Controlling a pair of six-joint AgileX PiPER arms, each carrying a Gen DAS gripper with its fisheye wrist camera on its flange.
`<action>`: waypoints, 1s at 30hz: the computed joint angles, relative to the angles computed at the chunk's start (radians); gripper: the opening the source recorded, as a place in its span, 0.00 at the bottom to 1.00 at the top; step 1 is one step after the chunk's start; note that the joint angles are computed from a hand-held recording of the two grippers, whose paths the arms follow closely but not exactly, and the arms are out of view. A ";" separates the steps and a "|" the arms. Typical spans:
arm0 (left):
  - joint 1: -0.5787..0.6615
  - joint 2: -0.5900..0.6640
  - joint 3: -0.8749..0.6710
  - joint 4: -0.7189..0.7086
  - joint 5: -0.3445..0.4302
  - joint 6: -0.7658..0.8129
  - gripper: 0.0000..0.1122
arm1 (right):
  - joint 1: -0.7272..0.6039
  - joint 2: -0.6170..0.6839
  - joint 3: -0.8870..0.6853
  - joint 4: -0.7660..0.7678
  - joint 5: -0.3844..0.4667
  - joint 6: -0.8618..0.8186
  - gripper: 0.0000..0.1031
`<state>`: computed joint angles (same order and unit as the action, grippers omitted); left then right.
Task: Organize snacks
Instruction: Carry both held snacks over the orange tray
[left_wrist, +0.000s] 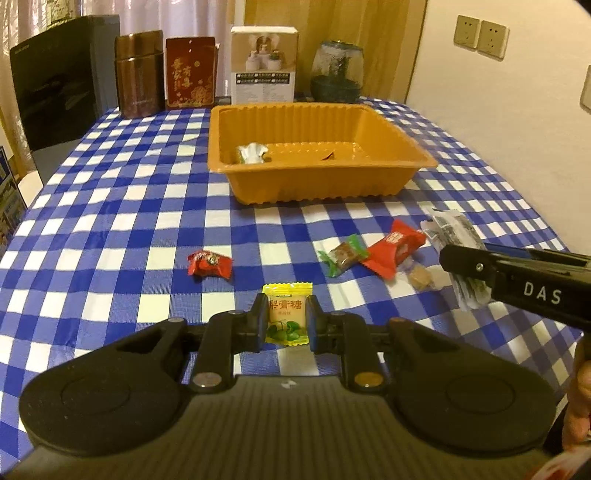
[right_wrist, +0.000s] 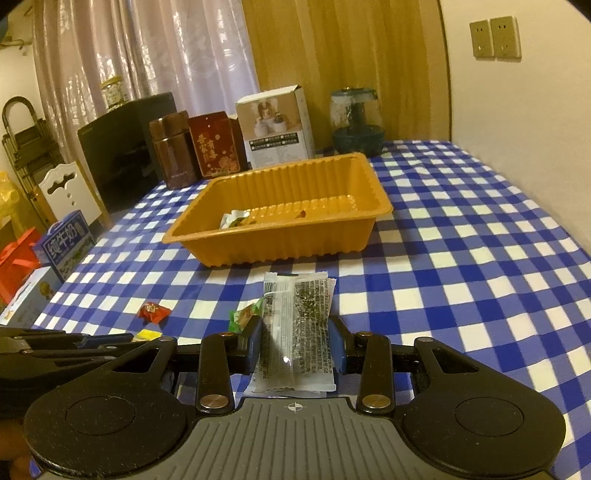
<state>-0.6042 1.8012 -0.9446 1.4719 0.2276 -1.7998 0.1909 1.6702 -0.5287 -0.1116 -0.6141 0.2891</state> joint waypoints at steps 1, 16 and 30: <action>-0.002 -0.007 -0.001 -0.017 0.000 0.020 0.17 | -0.002 -0.006 0.000 0.001 0.006 -0.001 0.37; 0.006 -0.013 -0.124 -0.324 -0.021 0.426 0.17 | -0.010 -0.074 -0.050 -0.007 0.094 -0.001 0.37; 0.085 0.072 -0.317 -0.605 -0.063 0.770 0.17 | -0.037 -0.028 -0.254 -0.041 0.194 0.030 0.37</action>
